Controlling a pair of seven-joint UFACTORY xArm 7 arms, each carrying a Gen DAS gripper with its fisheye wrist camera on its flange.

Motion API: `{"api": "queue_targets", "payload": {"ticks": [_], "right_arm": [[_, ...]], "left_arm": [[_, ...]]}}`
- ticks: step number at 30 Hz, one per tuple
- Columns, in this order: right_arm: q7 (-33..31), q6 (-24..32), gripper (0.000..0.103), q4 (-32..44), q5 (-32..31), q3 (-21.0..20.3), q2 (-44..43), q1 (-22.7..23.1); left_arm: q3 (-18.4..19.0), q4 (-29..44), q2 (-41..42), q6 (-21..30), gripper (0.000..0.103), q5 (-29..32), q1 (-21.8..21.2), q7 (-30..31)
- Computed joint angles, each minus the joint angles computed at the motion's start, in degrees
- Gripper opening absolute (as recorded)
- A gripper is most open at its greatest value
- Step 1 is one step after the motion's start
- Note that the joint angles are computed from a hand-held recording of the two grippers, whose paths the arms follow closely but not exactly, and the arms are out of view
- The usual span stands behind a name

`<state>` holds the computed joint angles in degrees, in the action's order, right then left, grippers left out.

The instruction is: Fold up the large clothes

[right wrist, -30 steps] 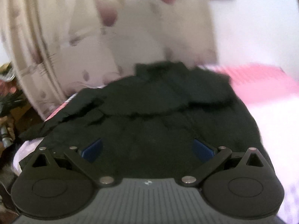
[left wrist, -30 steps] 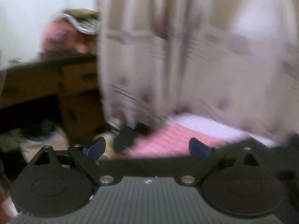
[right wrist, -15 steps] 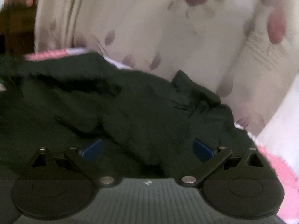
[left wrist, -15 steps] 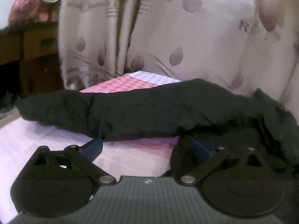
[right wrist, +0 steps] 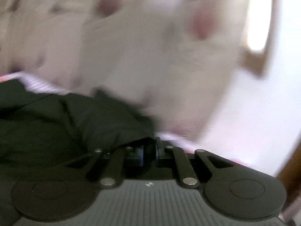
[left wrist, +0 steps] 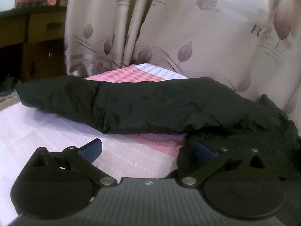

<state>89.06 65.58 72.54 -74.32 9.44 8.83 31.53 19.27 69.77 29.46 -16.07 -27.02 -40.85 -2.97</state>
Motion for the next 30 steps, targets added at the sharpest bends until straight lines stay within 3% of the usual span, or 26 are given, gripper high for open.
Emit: {"api": "queue_targets", "payload": {"ticks": [6,10,13,16,17,18,19,20,21,22,24,26,29,30], "right_arm": [[-0.6,10.1,0.011,-22.1,7.8,0.5,-27.0,-5.1],[-1.0,8.4,0.011,-33.9,14.2,-2.7,-39.4,-9.2],[2.3,8.7,0.018,-41.4,19.7,-4.7,-46.5,-12.9],[11.5,8.0,0.024,-49.0,24.6,-2.9,-56.4,-15.4],[14.0,6.7,0.026,-52.1,26.3,-1.6,-61.8,-14.6],[15.5,4.5,0.029,-55.1,28.5,-0.4,-67.5,-12.6],[15.9,3.0,0.034,-57.1,30.8,1.1,-72.1,-10.2],[16.1,1.0,0.056,-58.3,32.9,2.5,-74.7,-7.9],[16.3,-1.9,0.087,-59.4,36.3,4.1,-76.9,-3.9],[16.4,-4.2,0.095,-60.0,39.1,5.5,-78.0,-1.2],[19.4,-7.6,0.096,-59.6,44.1,11.8,-77.1,2.5],[21.4,-13.1,0.096,-58.6,48.5,15.9,-73.0,4.6],[23.9,-21.4,0.095,-58.4,51.7,20.7,-68.5,3.6],[23.9,-23.5,0.090,-58.0,52.4,21.7,-66.7,2.9]], "left_arm": [[3.9,0.5,0.9,0.6,0.103,-1.6,-3.7,0.6],[5.0,0.6,1.2,1.1,0.103,-1.8,-4.7,0.7],[8.0,0.7,1.7,1.7,0.103,-2.3,-7.5,0.7],[10.8,0.2,1.2,2.5,0.103,-0.9,-9.8,2.2],[12.8,-0.7,0.6,2.2,0.103,-0.4,-11.6,3.2],[12.5,-2.0,-0.8,1.0,0.103,0.8,-11.5,4.5],[10.8,-3.6,-2.7,-0.4,0.103,2.4,-9.9,6.4],[9.2,-5.0,-4.6,-1.1,0.103,4.0,-8.3,8.2],[6.4,-6.9,-7.1,-1.5,0.103,6.6,-5.2,9.8],[4.8,-8.3,-8.6,-1.8,0.103,7.9,-3.4,11.1],[5.2,-10.8,-10.9,-1.3,0.103,7.5,-3.1,14.4],[1.6,-12.4,-13.5,2.5,0.102,8.9,1.4,15.6],[-13.0,-14.7,-17.0,8.1,0.094,12.7,17.2,14.8],[-15.9,-15.5,-17.6,9.1,0.089,13.2,20.2,14.3]]}}
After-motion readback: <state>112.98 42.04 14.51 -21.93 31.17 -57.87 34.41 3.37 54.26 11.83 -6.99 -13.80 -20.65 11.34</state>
